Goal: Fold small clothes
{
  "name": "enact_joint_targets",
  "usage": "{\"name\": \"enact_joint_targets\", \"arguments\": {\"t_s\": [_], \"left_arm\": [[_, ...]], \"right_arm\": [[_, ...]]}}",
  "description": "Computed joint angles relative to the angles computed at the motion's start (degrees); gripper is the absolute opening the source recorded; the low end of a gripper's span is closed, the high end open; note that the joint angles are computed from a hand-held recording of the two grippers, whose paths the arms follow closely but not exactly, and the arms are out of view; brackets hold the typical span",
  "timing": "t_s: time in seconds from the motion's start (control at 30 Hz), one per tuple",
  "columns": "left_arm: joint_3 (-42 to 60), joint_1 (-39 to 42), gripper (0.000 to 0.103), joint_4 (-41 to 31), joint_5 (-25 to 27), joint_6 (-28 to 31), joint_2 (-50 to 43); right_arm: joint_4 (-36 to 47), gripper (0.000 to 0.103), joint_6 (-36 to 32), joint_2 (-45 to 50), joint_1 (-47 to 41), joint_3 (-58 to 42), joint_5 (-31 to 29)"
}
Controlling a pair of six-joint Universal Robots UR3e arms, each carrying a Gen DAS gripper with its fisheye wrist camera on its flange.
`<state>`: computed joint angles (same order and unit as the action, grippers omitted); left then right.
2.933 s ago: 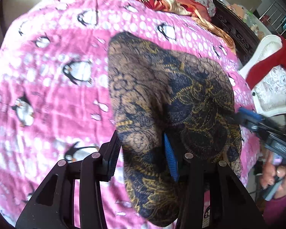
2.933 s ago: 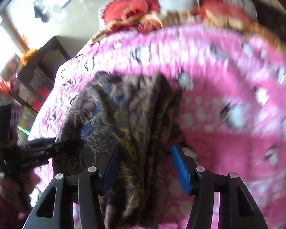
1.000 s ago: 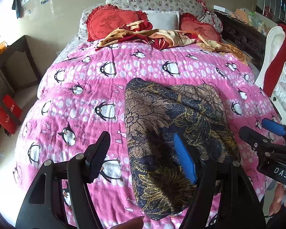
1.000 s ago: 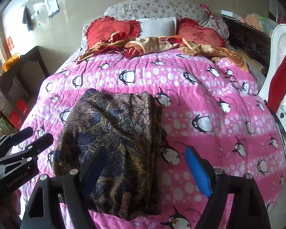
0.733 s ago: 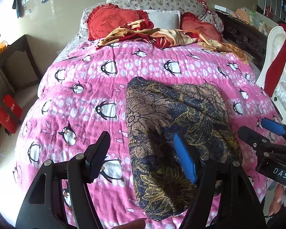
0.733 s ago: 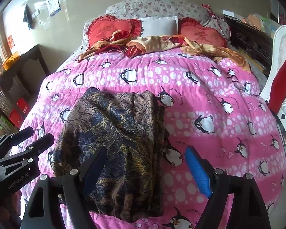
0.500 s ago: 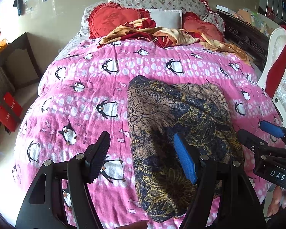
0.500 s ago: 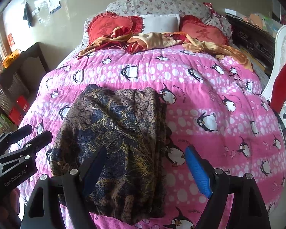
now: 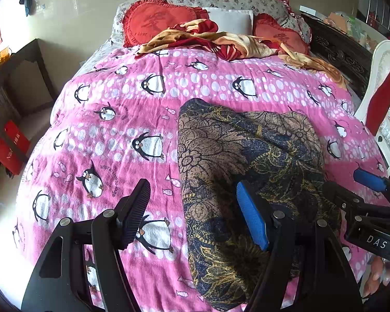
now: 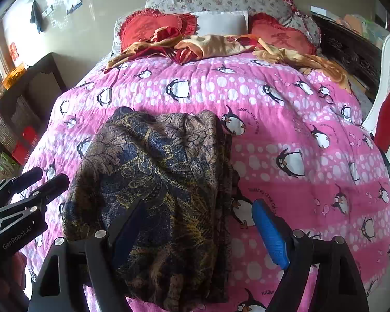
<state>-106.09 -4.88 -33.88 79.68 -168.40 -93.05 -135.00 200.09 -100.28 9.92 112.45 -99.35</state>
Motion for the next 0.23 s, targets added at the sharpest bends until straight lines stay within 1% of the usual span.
{"name": "enact_joint_targets", "arguments": {"t_s": [0.13,0.23], "left_arm": [[-0.5,0.4,0.069,1.9,-0.1,0.4,-0.6],[0.3,1.6,0.069,1.3,-1.0,0.7,-1.6]], "right_arm": [[-0.5,0.082,-0.4,0.5,-0.8,0.5,1.1],[-1.6,0.082,-1.9,-0.1,-2.8,1.9,2.3]]}}
